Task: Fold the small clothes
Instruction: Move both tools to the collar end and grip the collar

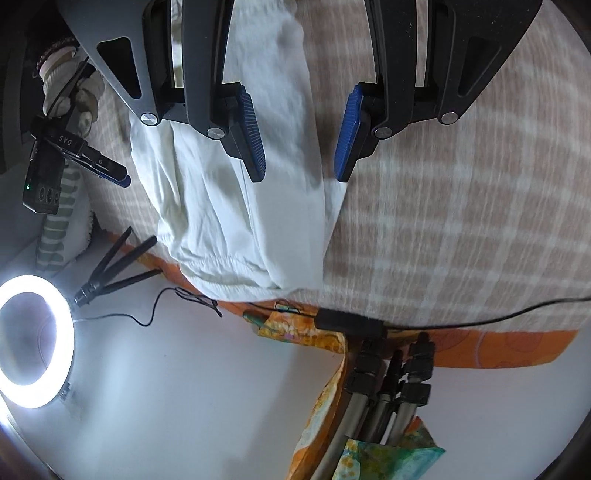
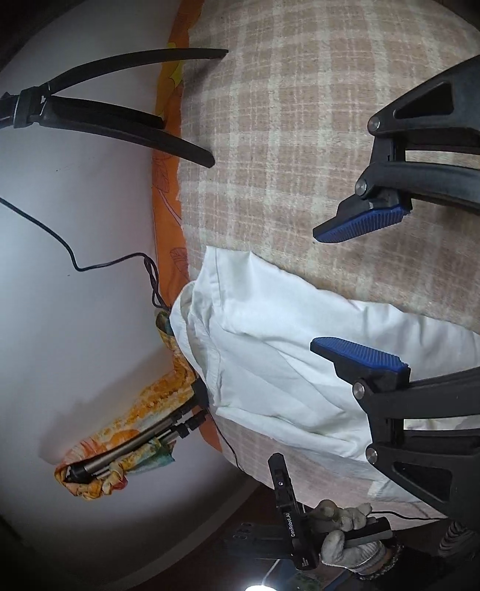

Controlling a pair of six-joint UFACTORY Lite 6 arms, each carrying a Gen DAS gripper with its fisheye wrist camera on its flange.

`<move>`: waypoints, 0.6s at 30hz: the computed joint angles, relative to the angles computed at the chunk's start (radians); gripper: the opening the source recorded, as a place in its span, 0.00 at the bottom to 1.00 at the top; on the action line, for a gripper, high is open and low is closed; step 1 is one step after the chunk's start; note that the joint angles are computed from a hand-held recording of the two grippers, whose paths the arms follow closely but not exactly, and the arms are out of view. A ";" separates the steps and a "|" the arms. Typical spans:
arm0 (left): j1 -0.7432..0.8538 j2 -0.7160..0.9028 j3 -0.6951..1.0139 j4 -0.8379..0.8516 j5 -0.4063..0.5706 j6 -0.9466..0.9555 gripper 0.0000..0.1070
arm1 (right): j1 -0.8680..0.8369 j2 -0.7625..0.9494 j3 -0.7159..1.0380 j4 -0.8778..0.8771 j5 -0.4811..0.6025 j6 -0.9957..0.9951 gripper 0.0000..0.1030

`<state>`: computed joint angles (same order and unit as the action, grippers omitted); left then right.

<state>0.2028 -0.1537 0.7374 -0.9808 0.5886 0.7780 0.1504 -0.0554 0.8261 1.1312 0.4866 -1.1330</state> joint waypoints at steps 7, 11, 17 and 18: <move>-0.014 0.150 0.137 -0.051 -0.013 0.077 0.35 | -0.042 0.239 0.250 0.006 0.065 0.017 0.53; -0.055 0.199 0.179 -0.018 -0.068 0.079 0.35 | -0.042 0.340 0.352 0.013 0.090 0.022 0.50; -0.097 0.290 0.247 -0.008 -0.109 0.080 0.32 | -0.005 0.435 0.454 -0.050 0.089 0.069 0.43; -0.104 0.305 0.258 -0.008 -0.119 0.079 0.32 | 0.002 0.450 0.470 -0.058 0.086 0.077 0.43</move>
